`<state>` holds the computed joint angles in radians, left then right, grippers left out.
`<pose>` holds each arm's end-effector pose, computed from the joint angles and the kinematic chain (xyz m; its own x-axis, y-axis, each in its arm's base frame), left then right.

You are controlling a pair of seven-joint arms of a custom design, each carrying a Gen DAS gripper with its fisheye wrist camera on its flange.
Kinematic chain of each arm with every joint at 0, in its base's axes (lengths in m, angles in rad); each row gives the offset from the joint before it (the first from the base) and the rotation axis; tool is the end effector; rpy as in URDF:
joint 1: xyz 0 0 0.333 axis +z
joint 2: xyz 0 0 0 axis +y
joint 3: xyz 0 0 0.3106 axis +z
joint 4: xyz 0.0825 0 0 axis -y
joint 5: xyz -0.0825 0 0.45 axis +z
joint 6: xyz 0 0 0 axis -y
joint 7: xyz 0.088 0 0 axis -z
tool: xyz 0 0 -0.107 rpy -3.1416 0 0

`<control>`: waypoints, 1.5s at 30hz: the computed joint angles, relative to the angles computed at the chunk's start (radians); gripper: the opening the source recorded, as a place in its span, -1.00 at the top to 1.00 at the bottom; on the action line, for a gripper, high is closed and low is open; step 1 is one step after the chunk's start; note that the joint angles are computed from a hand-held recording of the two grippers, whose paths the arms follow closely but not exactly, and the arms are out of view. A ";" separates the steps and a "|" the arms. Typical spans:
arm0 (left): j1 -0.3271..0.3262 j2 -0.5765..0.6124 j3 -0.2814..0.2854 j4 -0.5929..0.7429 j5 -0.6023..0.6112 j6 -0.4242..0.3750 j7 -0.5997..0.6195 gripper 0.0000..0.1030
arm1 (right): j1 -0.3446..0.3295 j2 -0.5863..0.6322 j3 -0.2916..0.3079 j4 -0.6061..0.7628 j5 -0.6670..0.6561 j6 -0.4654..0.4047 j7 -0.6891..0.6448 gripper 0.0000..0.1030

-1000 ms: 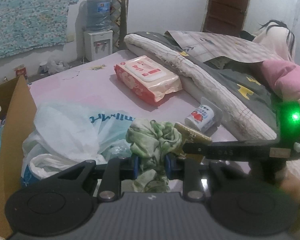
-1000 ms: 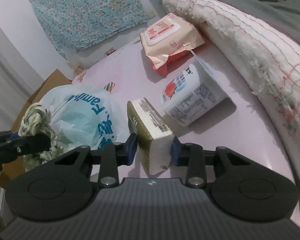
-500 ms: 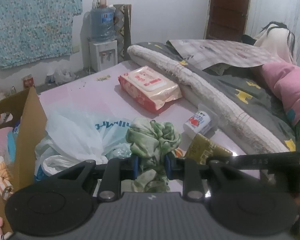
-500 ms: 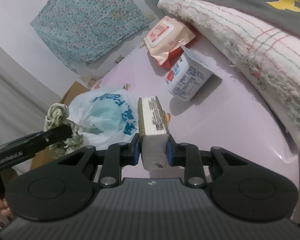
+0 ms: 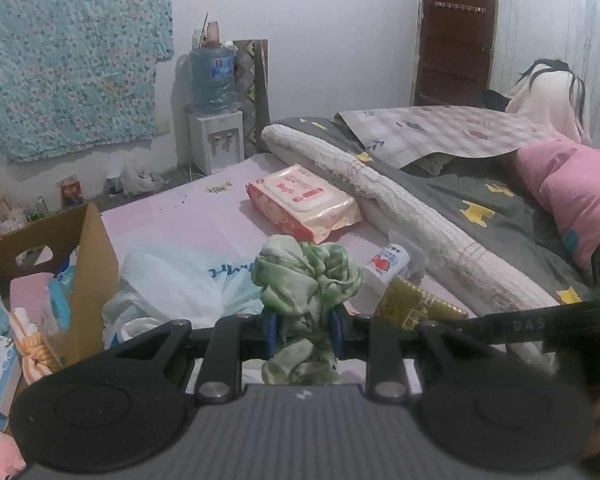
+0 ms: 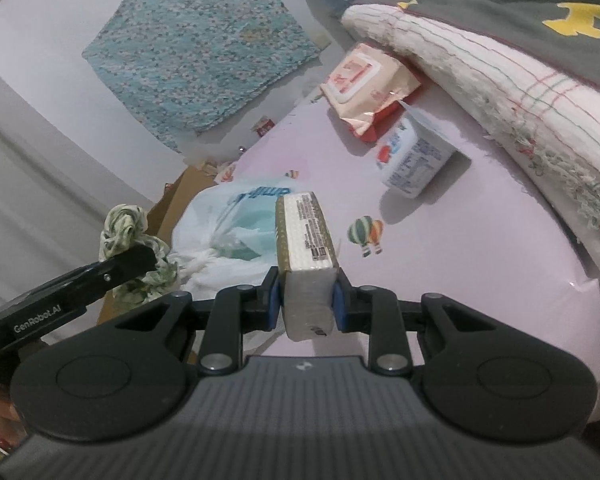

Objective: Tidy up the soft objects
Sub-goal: 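Carry the cloth and biscuit box over the cardboard box with both tools, then open the right tool over the box while the left tool releases the cloth inside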

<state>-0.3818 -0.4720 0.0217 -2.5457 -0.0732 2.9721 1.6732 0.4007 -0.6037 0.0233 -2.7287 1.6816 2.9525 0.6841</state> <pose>0.4743 -0.1727 0.5045 -0.3811 -0.9245 -0.0061 -0.5736 0.2416 -0.7827 0.4075 0.1107 0.3994 0.0543 -0.7375 -0.6731 -0.7130 0.4433 -0.5433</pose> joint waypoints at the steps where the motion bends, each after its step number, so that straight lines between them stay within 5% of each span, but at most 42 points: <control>1: 0.005 -0.007 -0.004 -0.005 0.002 0.002 -0.004 0.50 | 0.001 -0.006 0.001 -0.002 -0.004 -0.002 0.004 0.53; 13: 0.098 -0.140 -0.041 -0.113 0.080 0.068 -0.178 0.49 | 0.087 -0.027 -0.028 0.033 -0.173 -0.042 0.090 0.53; 20: 0.237 -0.251 -0.048 -0.179 0.151 0.091 -0.317 0.49 | 0.147 0.098 -0.039 0.206 -0.245 -0.148 0.059 0.53; 25: 0.360 -0.283 -0.035 -0.186 0.189 0.081 -0.407 0.49 | 0.145 0.267 -0.006 0.411 -0.345 -0.288 0.149 0.53; 32: 0.535 -0.292 -0.049 -0.184 0.253 0.056 -0.507 0.49 | 0.084 0.624 0.095 0.837 -0.738 -0.519 0.478 0.53; 38: 0.580 -0.257 -0.037 -0.171 0.284 0.045 -0.548 0.49 | 0.080 0.940 0.155 1.214 -0.989 -0.704 0.748 0.53; 45: 0.590 -0.235 -0.015 -0.170 0.300 0.039 -0.548 0.48 | 0.081 1.216 0.196 1.532 -1.055 -0.865 0.939 0.50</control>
